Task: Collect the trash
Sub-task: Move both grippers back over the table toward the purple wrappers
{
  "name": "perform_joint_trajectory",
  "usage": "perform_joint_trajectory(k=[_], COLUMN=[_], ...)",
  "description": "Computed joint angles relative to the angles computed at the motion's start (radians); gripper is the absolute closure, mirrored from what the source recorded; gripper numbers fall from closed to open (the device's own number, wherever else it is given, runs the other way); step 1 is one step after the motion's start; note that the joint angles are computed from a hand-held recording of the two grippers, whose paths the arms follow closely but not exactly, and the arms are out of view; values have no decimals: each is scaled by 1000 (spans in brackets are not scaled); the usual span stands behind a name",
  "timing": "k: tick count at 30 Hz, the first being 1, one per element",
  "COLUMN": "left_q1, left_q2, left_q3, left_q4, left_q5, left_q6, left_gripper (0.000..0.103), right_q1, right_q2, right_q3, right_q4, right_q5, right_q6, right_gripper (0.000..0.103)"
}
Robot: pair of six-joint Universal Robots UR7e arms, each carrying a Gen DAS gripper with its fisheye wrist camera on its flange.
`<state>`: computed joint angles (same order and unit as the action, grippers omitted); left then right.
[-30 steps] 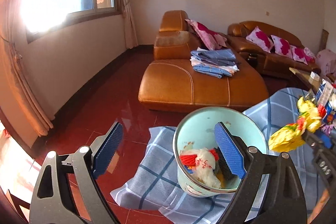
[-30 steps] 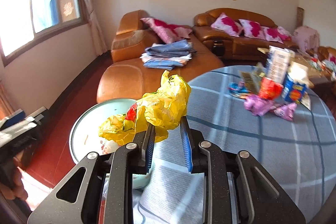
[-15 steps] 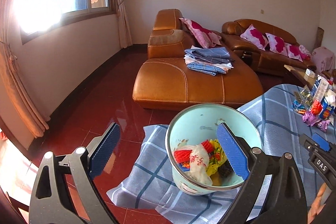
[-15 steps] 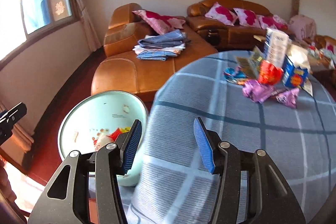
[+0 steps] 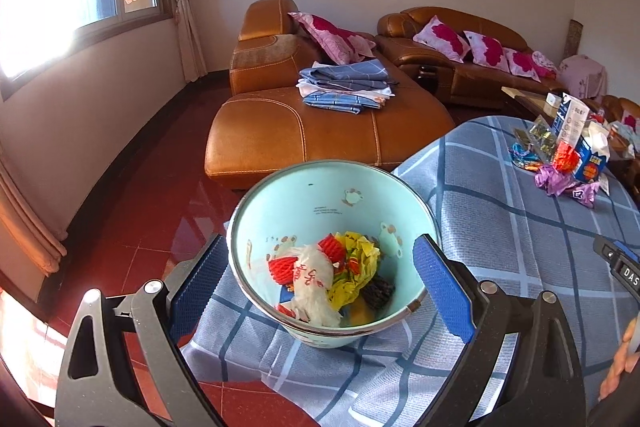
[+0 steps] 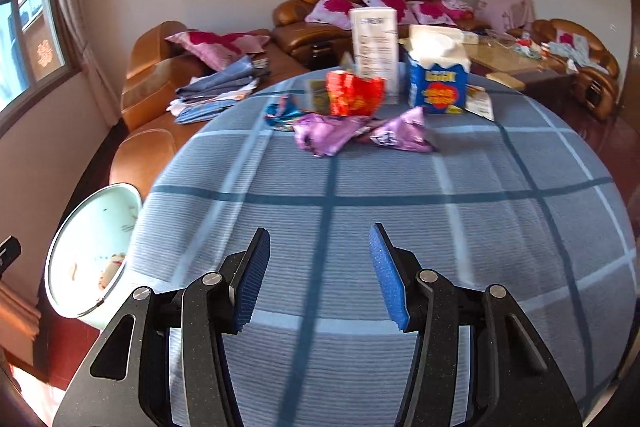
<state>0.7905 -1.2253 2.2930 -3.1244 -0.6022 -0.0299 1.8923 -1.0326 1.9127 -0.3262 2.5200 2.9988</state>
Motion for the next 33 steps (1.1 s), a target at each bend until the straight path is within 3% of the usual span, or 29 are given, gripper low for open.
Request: perform_joint_trajectory(k=[9, 16, 21, 24, 29, 33], left_q1=[-48, -51, -62, -63, -57, -44], left_q2=[65, 152, 233, 264, 299, 312], left_q3=[2, -56, -107, -138, -178, -199], left_q4=[-6, -7, -21, -17, -3, 18], left_q5=[-26, -86, -105, -122, -134, -144], left_q6=[27, 15, 40, 48, 53, 46], left_gripper=[12, 12, 12, 12, 12, 12], right_q1=[-60, -92, -134, -149, -200, -218], right_q2=[-105, -162, -193, -186, -141, -87], right_q3=[65, 67, 35, 0, -97, -167], right_q4=[21, 31, 64, 75, 176, 231], right_q5=[-40, -42, -102, -125, -219, -215], right_q6=[80, 47, 59, 63, 144, 145], right_gripper=[51, 51, 51, 51, 51, 51])
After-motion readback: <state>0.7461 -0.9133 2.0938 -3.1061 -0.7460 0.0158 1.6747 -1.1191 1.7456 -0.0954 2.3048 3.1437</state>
